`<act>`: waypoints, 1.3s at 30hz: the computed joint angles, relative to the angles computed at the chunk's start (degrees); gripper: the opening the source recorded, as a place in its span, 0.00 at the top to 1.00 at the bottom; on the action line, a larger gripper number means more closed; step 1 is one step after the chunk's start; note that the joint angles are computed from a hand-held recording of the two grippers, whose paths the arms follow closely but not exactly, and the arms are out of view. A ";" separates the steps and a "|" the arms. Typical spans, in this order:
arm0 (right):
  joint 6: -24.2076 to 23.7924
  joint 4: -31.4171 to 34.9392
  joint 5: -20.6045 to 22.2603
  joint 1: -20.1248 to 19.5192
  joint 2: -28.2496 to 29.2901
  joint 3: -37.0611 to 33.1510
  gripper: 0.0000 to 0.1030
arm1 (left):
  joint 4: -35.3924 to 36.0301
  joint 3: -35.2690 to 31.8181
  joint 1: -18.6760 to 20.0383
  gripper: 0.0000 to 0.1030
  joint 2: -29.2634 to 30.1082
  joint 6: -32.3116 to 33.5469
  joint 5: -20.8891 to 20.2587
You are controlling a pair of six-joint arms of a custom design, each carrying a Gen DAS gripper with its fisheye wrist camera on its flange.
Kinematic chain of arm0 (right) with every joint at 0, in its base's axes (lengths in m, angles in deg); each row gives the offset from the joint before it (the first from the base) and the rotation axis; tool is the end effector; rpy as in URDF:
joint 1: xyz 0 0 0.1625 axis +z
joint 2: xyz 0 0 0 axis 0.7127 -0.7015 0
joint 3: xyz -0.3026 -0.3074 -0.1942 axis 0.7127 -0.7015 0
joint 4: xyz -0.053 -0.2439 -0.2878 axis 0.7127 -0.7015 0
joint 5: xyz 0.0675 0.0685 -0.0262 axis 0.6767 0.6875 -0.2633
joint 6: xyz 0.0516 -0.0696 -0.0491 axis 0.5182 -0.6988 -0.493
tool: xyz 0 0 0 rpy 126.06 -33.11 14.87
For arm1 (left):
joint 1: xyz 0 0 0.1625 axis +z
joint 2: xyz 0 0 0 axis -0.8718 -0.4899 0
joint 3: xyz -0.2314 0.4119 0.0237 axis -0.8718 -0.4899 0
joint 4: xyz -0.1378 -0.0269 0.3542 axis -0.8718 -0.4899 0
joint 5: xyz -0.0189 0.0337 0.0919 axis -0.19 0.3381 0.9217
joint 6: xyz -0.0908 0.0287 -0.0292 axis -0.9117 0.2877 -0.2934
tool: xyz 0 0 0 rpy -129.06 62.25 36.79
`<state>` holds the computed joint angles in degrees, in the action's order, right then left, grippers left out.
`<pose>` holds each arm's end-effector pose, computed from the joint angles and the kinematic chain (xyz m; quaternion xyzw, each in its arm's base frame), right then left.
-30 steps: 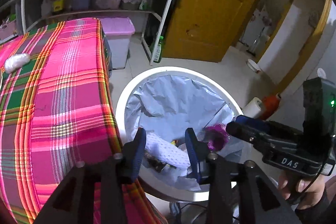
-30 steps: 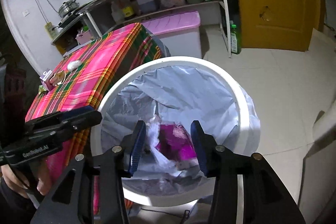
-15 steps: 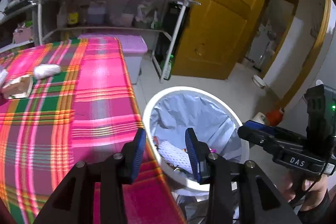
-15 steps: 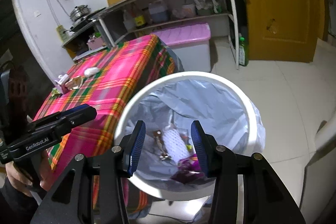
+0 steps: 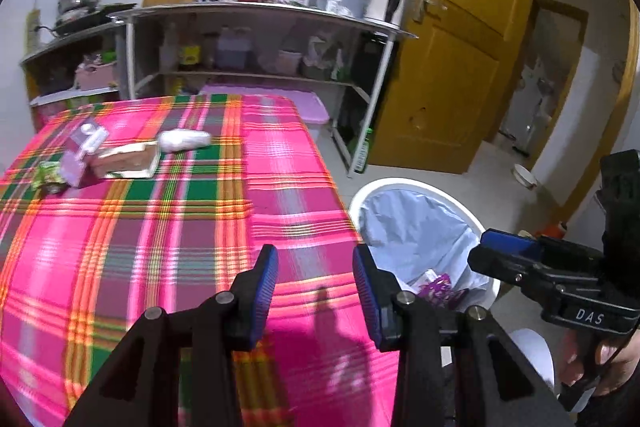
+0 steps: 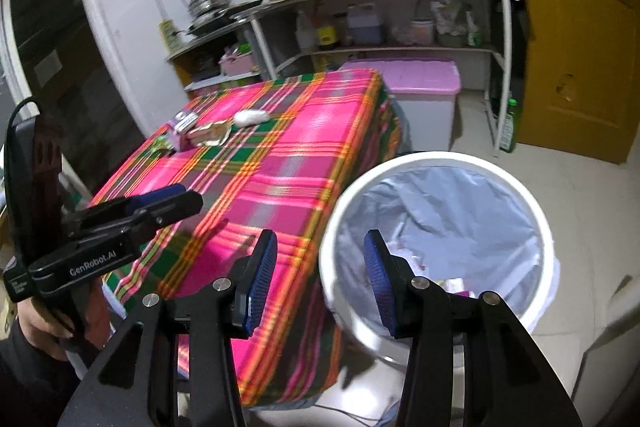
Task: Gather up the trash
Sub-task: 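Move both open tools back over the table, then close the left tool around the white-purple milk carton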
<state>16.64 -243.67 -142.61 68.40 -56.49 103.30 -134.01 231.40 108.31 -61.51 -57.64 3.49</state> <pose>0.2774 -0.3893 0.0388 0.2789 -0.9028 0.2823 0.1654 -0.0830 -0.3920 0.2235 0.1874 0.8778 -0.3753 0.2315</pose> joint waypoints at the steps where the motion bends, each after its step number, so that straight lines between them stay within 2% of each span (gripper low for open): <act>1: -0.19 0.42 -0.04 0.41 0.25 -0.35 0.55 | 0.05 0.51 -0.19 0.63 -0.75 -0.22 0.80; 9: -0.45 4.51 1.47 2.60 1.30 -3.39 0.55 | 0.77 3.89 -1.52 0.63 -5.56 -1.68 5.06; 13: -1.03 6.78 2.00 3.98 1.67 -5.55 0.49 | 2.07 4.22 -1.28 0.63 -8.63 -1.71 6.60; 20: -2.44 12.48 2.69 6.71 2.54 -10.92 0.49 | 4.59 2.93 0.72 0.63 -14.26 1.46 8.82; 30: -2.72 21.50 4.93 8.67 5.33 -19.64 0.45 | 6.28 -0.69 5.11 0.63 -19.36 8.08 10.87; 39: -5.15 28.45 4.16 8.71 9.41 -28.57 0.44 | 5.35 -7.37 14.50 0.63 -19.20 15.76 6.01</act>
